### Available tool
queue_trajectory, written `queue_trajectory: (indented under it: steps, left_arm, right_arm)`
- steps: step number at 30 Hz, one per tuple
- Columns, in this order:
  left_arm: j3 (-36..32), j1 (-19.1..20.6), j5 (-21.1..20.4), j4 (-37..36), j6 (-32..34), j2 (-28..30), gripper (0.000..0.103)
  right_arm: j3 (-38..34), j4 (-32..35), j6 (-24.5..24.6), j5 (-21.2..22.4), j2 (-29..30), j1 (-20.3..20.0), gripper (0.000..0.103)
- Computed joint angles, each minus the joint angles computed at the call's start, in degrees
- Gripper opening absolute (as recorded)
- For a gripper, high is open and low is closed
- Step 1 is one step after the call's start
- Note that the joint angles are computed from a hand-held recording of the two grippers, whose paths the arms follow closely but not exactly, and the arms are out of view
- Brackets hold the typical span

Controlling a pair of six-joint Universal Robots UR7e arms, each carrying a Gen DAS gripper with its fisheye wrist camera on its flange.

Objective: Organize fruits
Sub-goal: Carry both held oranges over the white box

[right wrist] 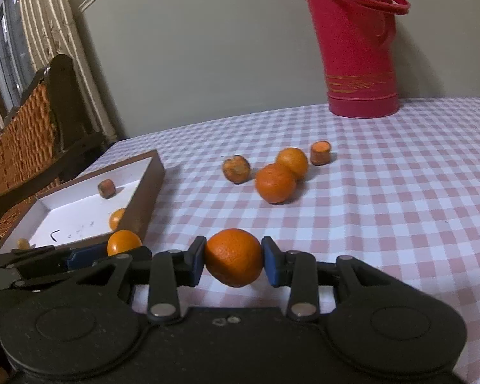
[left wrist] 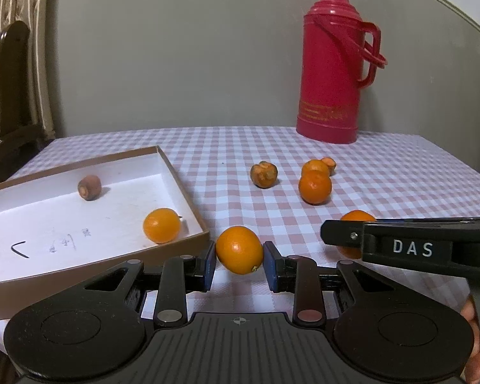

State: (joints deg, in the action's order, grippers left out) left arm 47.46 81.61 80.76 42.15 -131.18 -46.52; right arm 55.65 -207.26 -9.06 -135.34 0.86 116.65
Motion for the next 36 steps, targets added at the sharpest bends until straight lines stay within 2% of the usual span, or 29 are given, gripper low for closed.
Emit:
queue_trajectory:
  steps: [15, 20, 36]
  left_arm:
    - [0.4, 2.4, 2.5, -1.0, 0.1, -3.3, 0.032]
    - [-1.4, 3.6, 3.6, -1.3, -0.6, -3.6, 0.032]
    - [-6.7, 6.5, 3.6, -3.5, -3.6, -3.3, 0.032]
  right_arm:
    - [-5.9, 3.1, -2.6, 3.8, 3.0, 1.3, 0.029]
    - [-9.5, 3.9, -4.1, 5.8, 5.1, 1.5, 0.029]
    - [-25.4, 10.2, -7.3, 12.4, 13.4, 1.8, 0.029]
